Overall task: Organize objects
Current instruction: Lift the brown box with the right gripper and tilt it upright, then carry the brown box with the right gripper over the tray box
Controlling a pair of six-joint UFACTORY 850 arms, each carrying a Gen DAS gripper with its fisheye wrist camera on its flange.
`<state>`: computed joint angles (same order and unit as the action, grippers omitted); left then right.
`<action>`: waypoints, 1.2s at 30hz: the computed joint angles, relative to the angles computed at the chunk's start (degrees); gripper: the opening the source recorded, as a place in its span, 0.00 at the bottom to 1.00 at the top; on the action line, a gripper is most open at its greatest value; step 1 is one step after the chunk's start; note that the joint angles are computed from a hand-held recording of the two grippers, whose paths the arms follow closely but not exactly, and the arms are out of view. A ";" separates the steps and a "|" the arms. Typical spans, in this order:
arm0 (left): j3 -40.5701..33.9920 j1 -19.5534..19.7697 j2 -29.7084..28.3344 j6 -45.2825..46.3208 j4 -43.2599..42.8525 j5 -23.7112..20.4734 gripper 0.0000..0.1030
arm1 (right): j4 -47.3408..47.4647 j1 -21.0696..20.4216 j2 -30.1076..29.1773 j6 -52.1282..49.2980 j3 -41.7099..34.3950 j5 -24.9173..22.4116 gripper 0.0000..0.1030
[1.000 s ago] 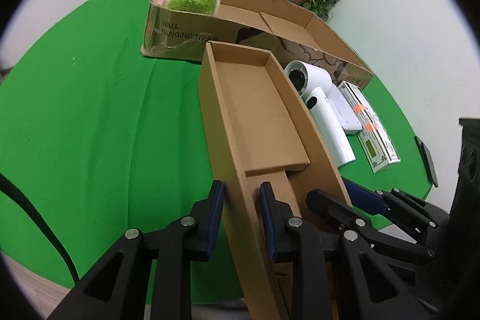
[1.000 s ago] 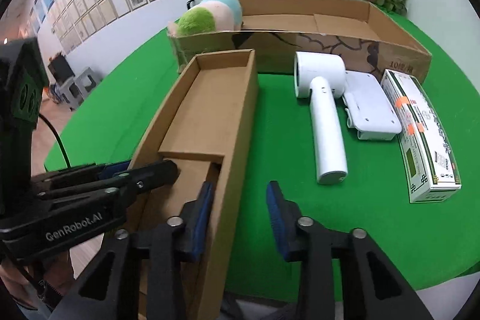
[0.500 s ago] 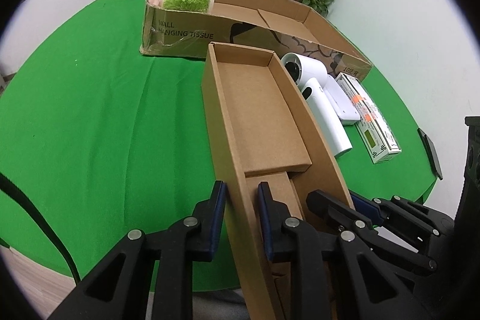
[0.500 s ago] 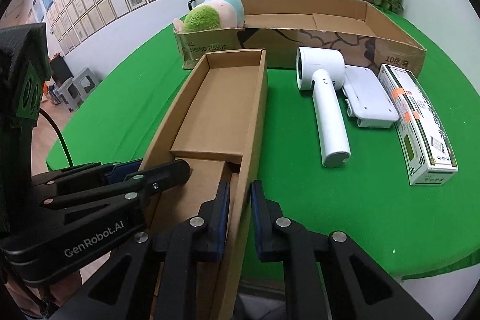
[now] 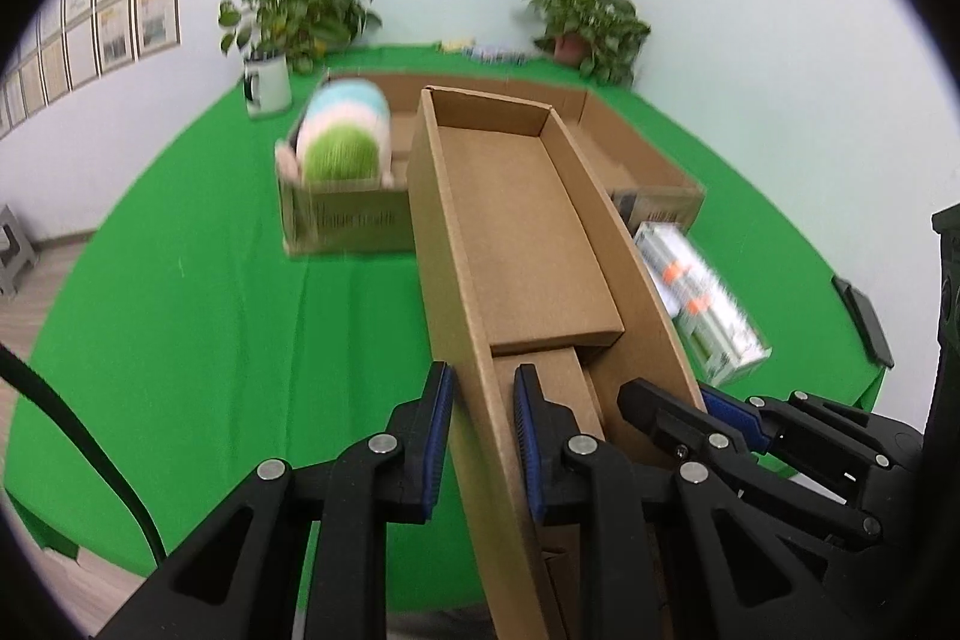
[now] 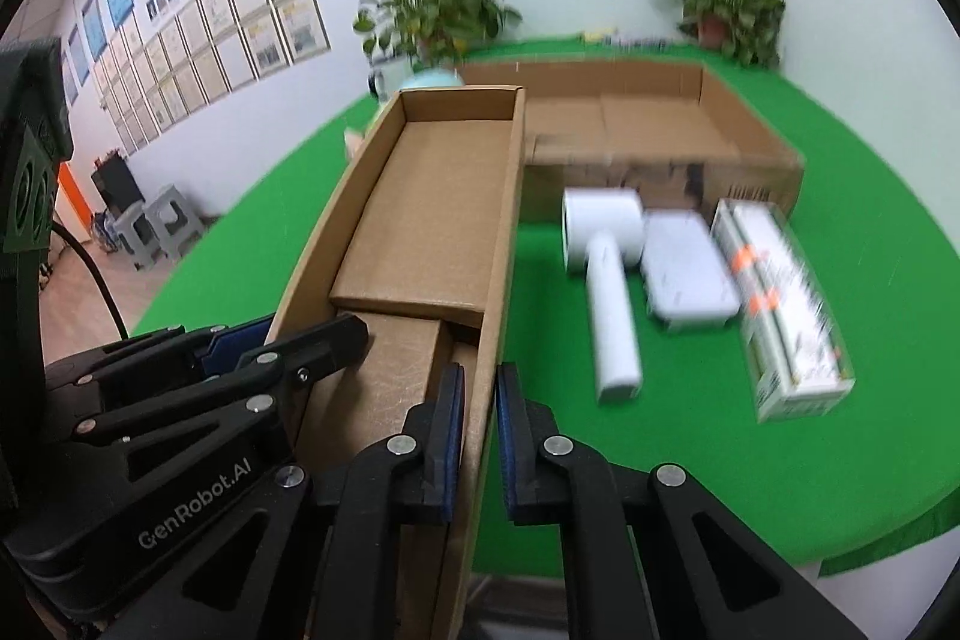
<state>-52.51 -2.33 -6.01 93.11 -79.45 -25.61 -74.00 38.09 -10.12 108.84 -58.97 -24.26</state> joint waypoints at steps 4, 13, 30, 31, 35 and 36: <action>-2.15 -0.13 0.89 0.10 -1.02 -0.22 0.19 | -2.90 -0.03 1.35 0.93 -1.28 -2.17 0.07; -10.30 -0.58 -0.70 -3.14 0.51 -1.90 0.19 | -1.85 -1.44 1.24 -5.50 -8.39 -5.09 0.07; -47.91 -4.58 -20.17 -32.66 24.57 -6.32 0.19 | 23.94 -11.29 -13.11 -44.15 -43.92 -9.14 0.07; -50.87 -4.80 -22.13 -35.65 27.33 -7.07 0.19 | 26.68 -12.12 -14.96 -47.29 -46.89 -9.43 0.07; -60.75 -5.84 -29.14 -45.93 37.23 -9.66 0.19 | 40.16 -15.81 -24.27 -61.36 -61.17 -12.06 0.07; -62.64 -6.04 -30.61 -47.63 38.96 -10.26 0.19 | 43.09 -16.63 -26.65 -64.26 -64.65 -13.01 0.07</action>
